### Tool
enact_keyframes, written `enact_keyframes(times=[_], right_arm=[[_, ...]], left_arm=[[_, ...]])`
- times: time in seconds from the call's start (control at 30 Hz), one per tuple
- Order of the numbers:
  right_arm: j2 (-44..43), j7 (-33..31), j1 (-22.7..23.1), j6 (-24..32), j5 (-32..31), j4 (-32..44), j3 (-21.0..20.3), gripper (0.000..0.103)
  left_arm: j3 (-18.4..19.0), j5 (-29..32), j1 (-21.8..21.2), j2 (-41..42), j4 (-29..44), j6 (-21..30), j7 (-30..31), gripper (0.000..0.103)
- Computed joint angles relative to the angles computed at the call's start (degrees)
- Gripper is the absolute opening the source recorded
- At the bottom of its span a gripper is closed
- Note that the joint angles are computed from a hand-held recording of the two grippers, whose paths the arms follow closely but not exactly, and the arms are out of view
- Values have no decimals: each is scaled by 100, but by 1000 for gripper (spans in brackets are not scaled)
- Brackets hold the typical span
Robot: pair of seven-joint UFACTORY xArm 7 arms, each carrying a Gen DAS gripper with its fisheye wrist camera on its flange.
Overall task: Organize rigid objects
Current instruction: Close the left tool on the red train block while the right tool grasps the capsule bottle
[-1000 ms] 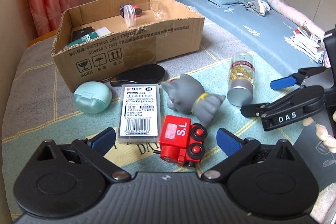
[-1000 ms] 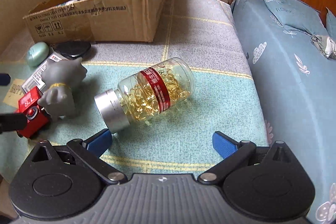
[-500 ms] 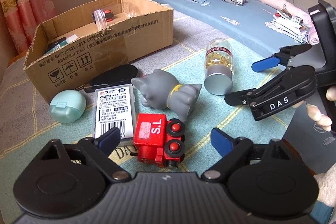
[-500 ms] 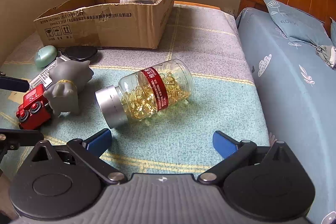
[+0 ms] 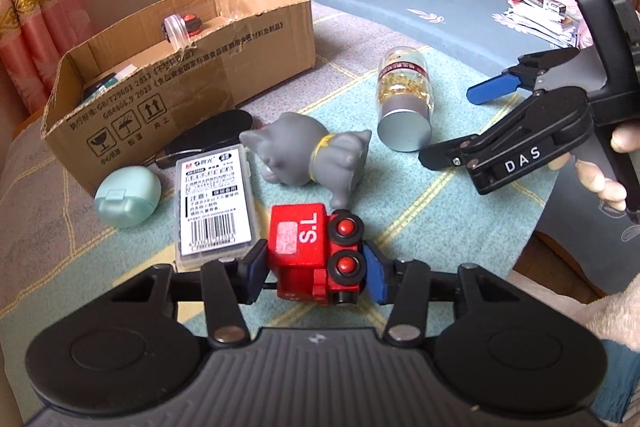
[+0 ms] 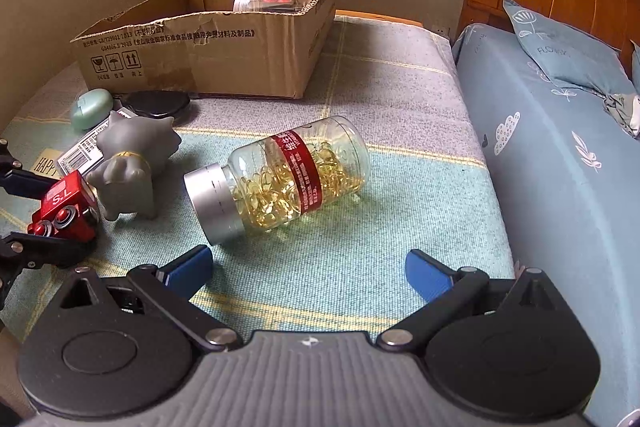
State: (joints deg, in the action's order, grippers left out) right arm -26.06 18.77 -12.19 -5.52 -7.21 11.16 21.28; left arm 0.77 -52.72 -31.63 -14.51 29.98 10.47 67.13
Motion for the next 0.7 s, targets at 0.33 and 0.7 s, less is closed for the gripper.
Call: enact_keyframes(times=[0.33, 0.7], right_arm=[[291, -743, 707, -264, -24, 31, -948, 103], [532, -2280, 2244, -20, 166, 408, -2683, 103]], left_arm=[[366, 329, 237, -349, -356, -25, -750, 49], [509, 96, -10, -227, -321, -231, -668, 53]])
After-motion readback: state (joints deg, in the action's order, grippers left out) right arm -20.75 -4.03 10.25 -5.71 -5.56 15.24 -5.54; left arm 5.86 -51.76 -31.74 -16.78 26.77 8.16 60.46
